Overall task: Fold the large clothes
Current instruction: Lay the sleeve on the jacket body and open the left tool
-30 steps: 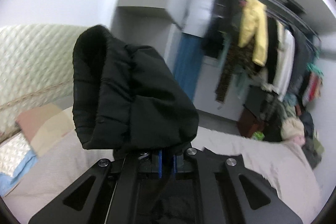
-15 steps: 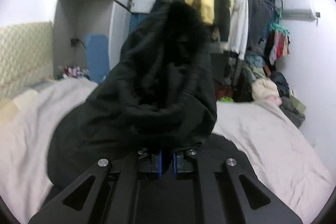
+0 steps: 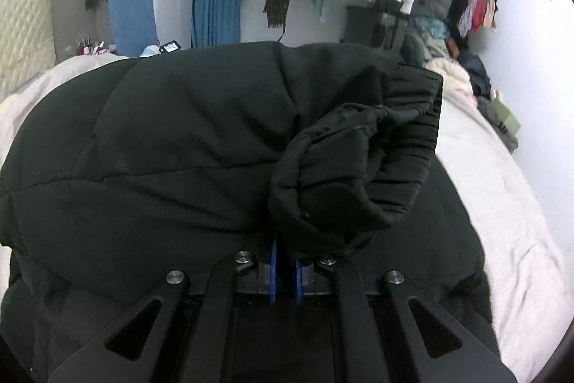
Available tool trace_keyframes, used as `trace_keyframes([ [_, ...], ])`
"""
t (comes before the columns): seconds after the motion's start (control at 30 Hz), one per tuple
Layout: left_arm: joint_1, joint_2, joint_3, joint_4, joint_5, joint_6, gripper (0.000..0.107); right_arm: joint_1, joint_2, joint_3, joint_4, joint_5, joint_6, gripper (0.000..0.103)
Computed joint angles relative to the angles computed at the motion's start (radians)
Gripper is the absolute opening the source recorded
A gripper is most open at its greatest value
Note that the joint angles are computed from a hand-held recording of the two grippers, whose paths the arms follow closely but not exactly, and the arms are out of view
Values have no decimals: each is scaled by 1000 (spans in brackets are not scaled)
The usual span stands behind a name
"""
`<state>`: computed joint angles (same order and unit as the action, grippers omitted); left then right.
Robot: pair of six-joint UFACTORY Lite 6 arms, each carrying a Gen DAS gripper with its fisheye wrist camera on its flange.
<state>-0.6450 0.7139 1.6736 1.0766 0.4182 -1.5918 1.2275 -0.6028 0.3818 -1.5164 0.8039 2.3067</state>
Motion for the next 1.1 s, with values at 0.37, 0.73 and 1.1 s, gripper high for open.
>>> trace_keyframes([
  [0.37,-34,-222,-166,135,18,-85,80,21,48,43,36,49,-23,103],
  [0.73,23,-693,-507,127,5,-38,85,-60,149,221,-64,-52,-187,103],
  [1.1,455,-879,-688,-357,-210,610,85,-409,619,683,-345,-441,-133,98],
])
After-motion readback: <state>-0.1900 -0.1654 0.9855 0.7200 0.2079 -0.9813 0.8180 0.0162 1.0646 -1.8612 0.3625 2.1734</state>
